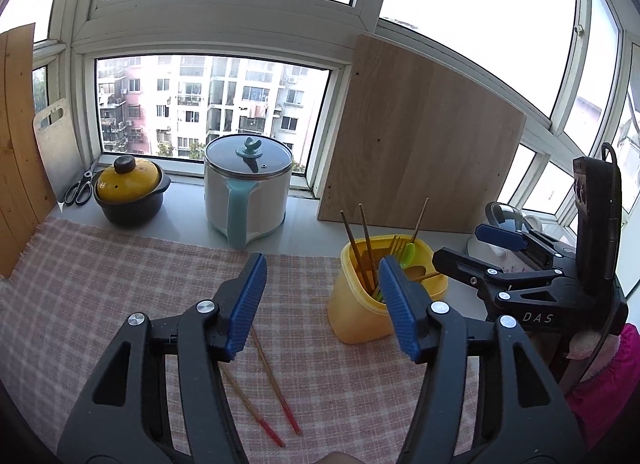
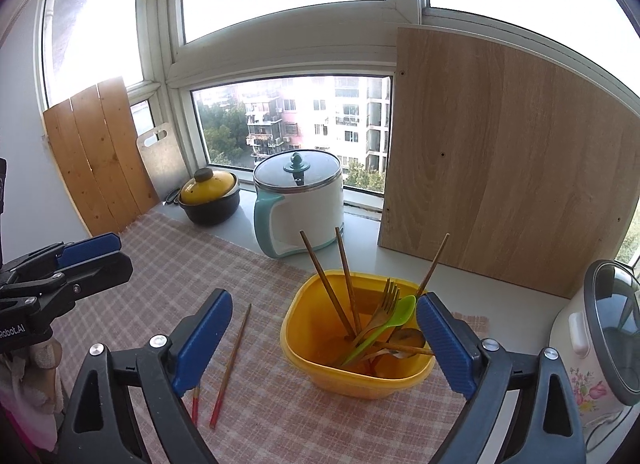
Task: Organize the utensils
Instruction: 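Move both open tools back down to the two chopsticks on the cloth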
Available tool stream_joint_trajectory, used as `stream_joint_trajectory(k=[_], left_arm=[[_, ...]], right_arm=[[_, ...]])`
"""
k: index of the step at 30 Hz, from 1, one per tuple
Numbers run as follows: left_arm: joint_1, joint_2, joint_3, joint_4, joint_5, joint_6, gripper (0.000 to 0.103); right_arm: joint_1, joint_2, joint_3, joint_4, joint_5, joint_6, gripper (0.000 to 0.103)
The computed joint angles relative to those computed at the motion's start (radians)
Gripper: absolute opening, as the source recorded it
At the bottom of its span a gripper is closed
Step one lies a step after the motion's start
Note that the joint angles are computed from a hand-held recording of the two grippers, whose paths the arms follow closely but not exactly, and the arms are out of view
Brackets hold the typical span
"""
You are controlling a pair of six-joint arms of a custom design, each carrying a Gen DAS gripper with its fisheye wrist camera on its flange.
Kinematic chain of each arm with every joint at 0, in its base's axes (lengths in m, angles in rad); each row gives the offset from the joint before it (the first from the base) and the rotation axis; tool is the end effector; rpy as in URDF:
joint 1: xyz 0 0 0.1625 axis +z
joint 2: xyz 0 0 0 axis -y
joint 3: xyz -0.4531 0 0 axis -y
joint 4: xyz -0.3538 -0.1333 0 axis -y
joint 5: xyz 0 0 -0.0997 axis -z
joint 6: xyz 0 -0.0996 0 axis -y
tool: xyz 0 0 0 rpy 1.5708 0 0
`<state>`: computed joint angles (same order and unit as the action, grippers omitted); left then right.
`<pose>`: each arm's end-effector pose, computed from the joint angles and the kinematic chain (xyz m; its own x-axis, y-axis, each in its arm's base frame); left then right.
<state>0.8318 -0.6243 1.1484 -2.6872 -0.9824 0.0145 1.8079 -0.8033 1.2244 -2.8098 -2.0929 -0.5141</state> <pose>-0.4014 -0.7205 0.2372 -0.8154 0.3401 -0.4685 0.5707 0.6084 -0.5515 0.2618 -0.7275 0.3577 -0.7291 -0.1961 0.6558 -0.5962 0.6525 -0.4677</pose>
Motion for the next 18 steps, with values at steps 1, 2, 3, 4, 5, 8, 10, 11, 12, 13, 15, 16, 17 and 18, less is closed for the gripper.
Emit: stream_joint_trajectory(k=[1,2,3,4,5,8,10,11,12,13,15,16,17,18], left_arm=[[0.002,-0.005,0.006,-0.003,0.002,0.002,0.061],[0.004,-0.013,0.015,-0.006,0.004,0.003,0.061],[0.008,-0.018,0.022,-0.01,0.005,0.006,0.061],[0.011,-0.024,0.029,-0.013,0.008,0.009,0.061],[0.015,-0.029,0.036,-0.017,0.011,0.012,0.061],[0.03,-0.041,0.049,-0.016,0.018,0.021,0.061],[0.041,-0.049,0.06,-0.013,0.027,0.024,0.061],[0.047,-0.053,0.065,-0.008,0.035,0.024,0.061],[0.053,-0.056,0.069,0.002,0.041,0.022,0.061],[0.062,-0.058,0.07,0.018,0.043,0.017,0.061],[0.078,-0.059,0.069,0.055,0.05,0.0,0.061],[0.087,-0.059,0.068,0.073,0.052,-0.01,0.061],[0.096,-0.06,0.07,0.091,0.053,-0.022,0.061],[0.106,-0.059,0.069,0.107,0.056,-0.034,0.061]], right_arm=[[0.002,0.001,0.007,-0.015,-0.002,0.005,0.101],[0.005,0.001,0.021,-0.04,-0.001,0.008,0.103],[0.007,0.002,0.028,-0.057,-0.002,0.011,0.103],[0.009,0.004,0.032,-0.066,-0.005,0.014,0.103],[0.011,0.004,0.039,-0.074,-0.005,0.018,0.103],[0.017,0.009,0.054,-0.103,-0.007,0.011,0.103],[0.021,0.014,0.063,-0.124,-0.012,-0.004,0.103],[0.024,0.017,0.065,-0.127,-0.018,-0.015,0.103],[0.026,0.02,0.066,-0.127,-0.024,-0.024,0.103],[0.028,0.023,0.068,-0.126,-0.03,-0.032,0.103],[0.031,0.032,0.073,-0.126,-0.043,-0.044,0.103],[0.032,0.035,0.077,-0.126,-0.048,-0.045,0.103],[0.033,0.037,0.084,-0.126,-0.05,-0.044,0.103],[0.033,0.038,0.093,-0.126,-0.05,-0.041,0.103]])
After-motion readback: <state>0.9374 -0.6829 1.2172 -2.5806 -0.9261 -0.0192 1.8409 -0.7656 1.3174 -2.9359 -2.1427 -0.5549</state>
